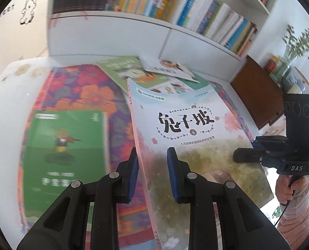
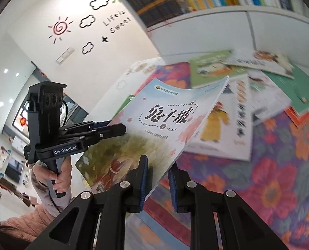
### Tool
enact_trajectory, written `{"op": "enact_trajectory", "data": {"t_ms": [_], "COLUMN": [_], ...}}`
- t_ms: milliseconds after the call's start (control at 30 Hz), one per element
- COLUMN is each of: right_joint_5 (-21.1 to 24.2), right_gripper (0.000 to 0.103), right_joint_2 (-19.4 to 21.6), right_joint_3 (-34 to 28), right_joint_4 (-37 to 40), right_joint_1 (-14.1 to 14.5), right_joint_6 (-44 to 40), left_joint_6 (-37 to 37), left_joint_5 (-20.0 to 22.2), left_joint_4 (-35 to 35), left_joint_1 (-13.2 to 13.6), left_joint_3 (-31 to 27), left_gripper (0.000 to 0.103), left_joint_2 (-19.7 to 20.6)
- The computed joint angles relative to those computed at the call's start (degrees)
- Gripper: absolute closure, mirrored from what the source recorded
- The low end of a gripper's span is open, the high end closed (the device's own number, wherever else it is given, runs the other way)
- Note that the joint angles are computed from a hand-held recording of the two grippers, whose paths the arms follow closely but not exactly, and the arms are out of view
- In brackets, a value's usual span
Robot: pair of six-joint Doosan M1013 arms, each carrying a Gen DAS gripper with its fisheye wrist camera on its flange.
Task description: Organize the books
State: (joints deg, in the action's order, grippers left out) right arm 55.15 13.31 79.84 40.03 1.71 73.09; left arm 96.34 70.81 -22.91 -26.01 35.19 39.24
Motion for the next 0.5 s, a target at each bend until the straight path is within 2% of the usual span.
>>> {"op": "enact_trajectory", "data": {"t_ms": [333,500], "right_joint_5": [-0.59,-1.33], "right_gripper": [0.085,0.085], "right_joint_2": [7.01,10.22], "right_joint_3": [-8.56,-11.43], "right_joint_4": [-0.77,-2.79], "right_joint_1": [5.41,7.75], "right_joint_6": [-0.94,0.94], "left_joint_6": [-1.03,-3.47], "left_joint_5": [-0.23,2.65], "left_joint_4": [2.99,5.11], "left_joint_1": [4.30,5.76], "left_joint_3": [-0.15,-2.46], "left_gripper": [0.080,0.080], "left_joint_2": [0.31,2.92]}}
